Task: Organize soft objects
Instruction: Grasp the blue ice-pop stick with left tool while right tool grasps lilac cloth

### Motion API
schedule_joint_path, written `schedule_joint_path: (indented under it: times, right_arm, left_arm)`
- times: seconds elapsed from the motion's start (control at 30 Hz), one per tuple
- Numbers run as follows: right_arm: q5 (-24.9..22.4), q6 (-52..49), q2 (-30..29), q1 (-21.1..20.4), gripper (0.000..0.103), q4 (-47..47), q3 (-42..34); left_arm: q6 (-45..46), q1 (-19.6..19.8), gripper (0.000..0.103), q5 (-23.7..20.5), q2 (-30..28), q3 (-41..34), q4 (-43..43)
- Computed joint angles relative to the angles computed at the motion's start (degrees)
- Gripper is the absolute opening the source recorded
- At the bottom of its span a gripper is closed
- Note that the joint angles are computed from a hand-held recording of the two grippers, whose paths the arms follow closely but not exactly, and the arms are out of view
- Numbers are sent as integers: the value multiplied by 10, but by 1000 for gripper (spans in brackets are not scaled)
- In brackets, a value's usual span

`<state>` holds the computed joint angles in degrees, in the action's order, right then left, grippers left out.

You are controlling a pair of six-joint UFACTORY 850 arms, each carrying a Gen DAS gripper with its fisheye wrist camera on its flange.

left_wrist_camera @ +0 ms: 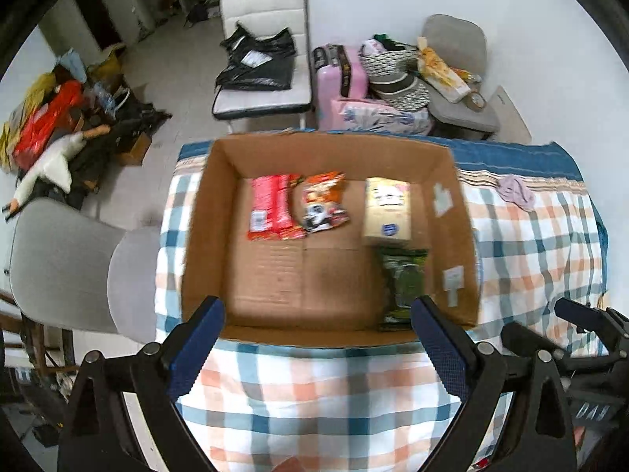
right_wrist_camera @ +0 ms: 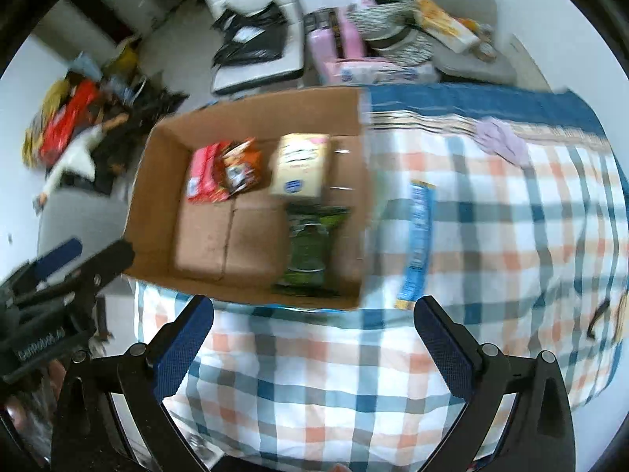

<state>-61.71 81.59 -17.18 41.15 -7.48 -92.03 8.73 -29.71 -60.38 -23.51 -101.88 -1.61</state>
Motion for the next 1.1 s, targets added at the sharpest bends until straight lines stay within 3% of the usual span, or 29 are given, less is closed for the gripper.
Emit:
schedule_joint_path:
  times: [0.13,0.4,0.57,0.67,0.83,1.1]
  right_arm:
    - [37,54,100,-10,103,11,131]
    - [64,144,293,-40,103,37,371]
    - [52,166,386,-60,103,41,458]
    - [44,133,421,-87,103,45,487]
    - [48,-31,420,-172,103,71,492]
    - [115,-368,287,-338,103,183,446]
  left_arm:
    - [-20,-53,97,-11,-7,0,11]
    - [-49,-173,97,-15,-45,4,59]
    - [-81,-232,97,-39,-110,-24,95]
    - [-111,-246,97,-60,-151,-41,97]
    - [-159,-250,97,-74,-187,-32,105]
    - [-213,-239,97,-94,-225,-37,71]
